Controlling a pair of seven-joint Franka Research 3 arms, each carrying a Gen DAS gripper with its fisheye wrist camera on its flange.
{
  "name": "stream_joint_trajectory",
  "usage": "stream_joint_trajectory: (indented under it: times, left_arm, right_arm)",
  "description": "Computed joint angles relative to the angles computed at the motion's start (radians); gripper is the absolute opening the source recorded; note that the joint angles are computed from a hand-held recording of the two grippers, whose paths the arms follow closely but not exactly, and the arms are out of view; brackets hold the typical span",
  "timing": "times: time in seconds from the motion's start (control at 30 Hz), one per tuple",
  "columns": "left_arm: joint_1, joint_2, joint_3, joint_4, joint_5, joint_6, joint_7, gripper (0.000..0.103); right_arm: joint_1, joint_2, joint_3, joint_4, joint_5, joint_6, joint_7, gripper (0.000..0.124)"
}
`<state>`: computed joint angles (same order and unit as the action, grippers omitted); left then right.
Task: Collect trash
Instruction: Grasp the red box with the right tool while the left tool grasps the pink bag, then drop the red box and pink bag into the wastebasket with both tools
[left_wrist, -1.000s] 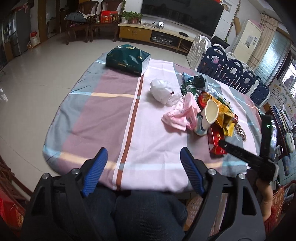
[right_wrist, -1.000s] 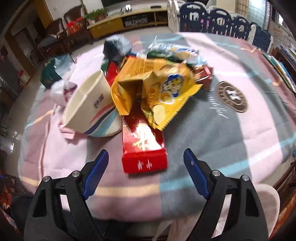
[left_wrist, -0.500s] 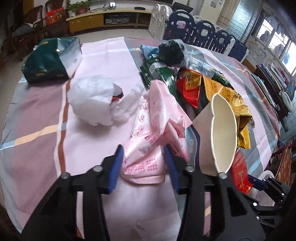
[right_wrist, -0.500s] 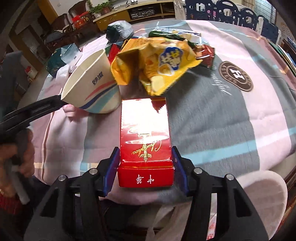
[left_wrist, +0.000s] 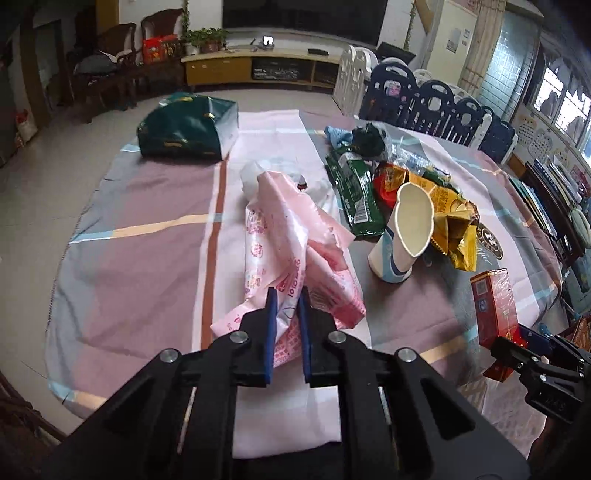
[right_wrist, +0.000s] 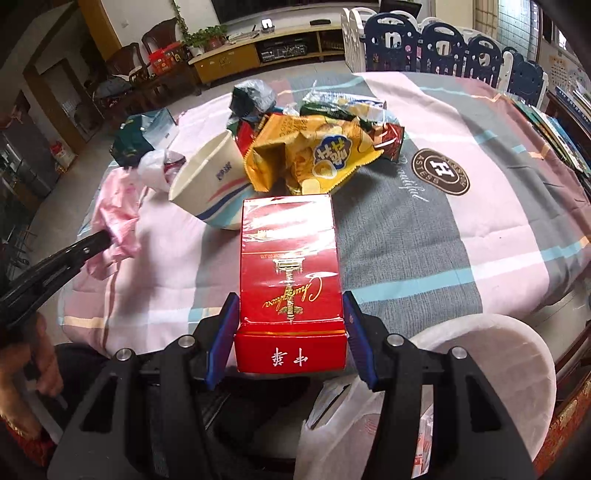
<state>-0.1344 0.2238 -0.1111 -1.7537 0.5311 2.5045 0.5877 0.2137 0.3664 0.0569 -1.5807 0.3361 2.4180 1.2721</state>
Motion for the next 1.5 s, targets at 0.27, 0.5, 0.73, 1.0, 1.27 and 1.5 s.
stream_joint_trajectory:
  times: [0.27, 0.5, 0.73, 1.0, 1.27, 1.5]
  left_arm:
    - [-0.031, -0.177, -0.030, -0.108, 0.177, -0.019, -0.171, 0.012]
    - [-0.051, -0.231, -0.089, -0.123, 0.149, 0.050, -0.127, 0.012]
    - [-0.111, -0.186, -0.127, -0.030, 0.104, 0.056, -0.027, 0.012]
    - [-0.186, -0.112, -0.149, 0.075, 0.028, 0.027, 0.108, 0.012]
    - [-0.215, 0.031, -0.216, 0.193, -0.257, 0.031, 0.522, 0.012]
    - [-0.309, 0.135, -0.182, 0.302, -0.276, -0.082, 0.686, 0.082]
  right_arm:
    - [-0.037, -0.171, -0.012, -0.164, 0.056, 0.073, -0.078, 0.055]
    - [-0.083, -0.327, -0.069, -0.318, -0.018, 0.119, -0.071, 0.055]
    - [-0.130, -0.424, -0.096, -0.433, -0.036, 0.076, -0.090, 0.055]
    - [-0.168, -0.441, -0.122, -0.511, 0.083, -0.016, -0.054, 0.081]
    - [-0.222, -0.554, -0.122, -0.617, 0.048, 0.431, 0.070, 0.095]
    - [-0.310, -0.575, -0.068, -0.666, -0.138, 0.625, 0.187, 0.100]
